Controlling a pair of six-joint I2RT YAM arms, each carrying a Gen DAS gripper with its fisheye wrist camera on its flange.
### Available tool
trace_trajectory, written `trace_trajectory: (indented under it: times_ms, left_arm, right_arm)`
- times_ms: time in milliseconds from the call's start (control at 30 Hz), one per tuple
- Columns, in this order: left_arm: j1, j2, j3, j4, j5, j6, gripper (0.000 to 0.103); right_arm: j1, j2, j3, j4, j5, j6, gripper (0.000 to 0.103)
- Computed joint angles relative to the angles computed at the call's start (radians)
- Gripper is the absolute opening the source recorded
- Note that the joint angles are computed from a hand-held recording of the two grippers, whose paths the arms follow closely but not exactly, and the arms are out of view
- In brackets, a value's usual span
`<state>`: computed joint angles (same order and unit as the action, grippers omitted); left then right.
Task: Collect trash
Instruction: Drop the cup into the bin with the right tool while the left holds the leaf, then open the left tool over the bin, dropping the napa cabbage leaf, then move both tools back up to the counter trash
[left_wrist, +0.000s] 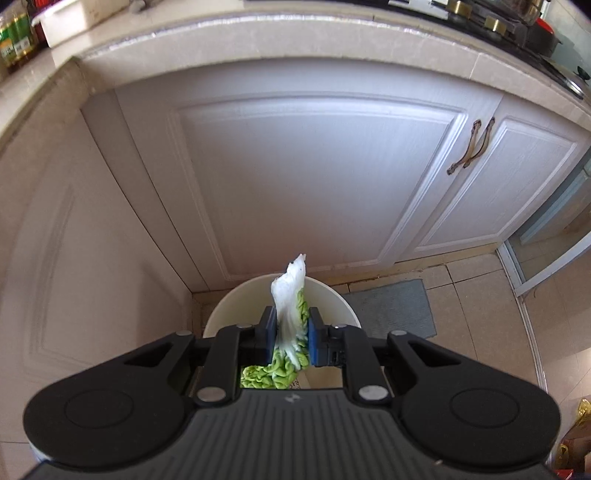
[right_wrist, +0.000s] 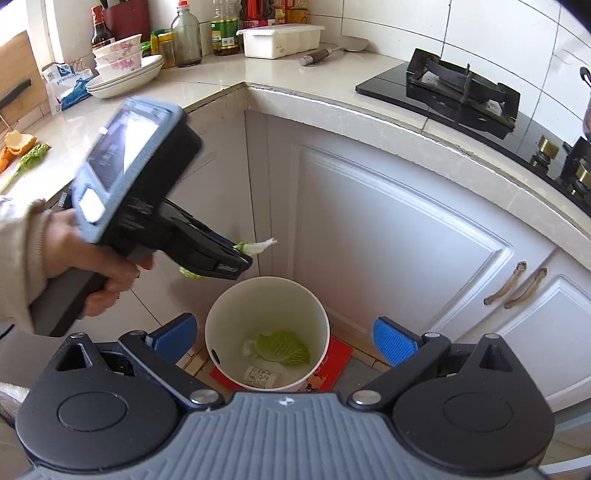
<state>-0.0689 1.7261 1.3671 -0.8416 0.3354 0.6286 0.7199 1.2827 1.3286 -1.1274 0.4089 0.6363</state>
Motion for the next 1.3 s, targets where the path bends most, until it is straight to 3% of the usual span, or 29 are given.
trace_trajectory:
  times_ms: [133,200,300,900,1300]
  left_arm:
    - [-0.027,0.024,-0.036,0.076,-0.019,-0.033,0.031]
    - [-0.039,0.012,-0.064,0.127,-0.042,-0.045,0.065]
    - [-0.037,-0.011,-0.084,0.165,-0.025,-0.046,0.081]
    - [0.016,-0.134,-0.04,0.065,0.021,-0.013,0.087]
    - [0.23,-0.223,0.154,-0.167,0.185,0.055,0.088]
  right_arm:
    - [0.032,-0.001,0.005,-0.042,0.04,0.057,0.103]
    - [0.04,0.001,0.009,-0.059,0.052,0.076,0.103]
    - [0.052,0.003,0.016,-0.074,0.066,0.098,0.103]
    - [0.04,0.013,0.051,-0.072,0.074,0.034,0.103]
    - [0.007,0.061,0.157,-0.047,0.053,-0.096,0.103]
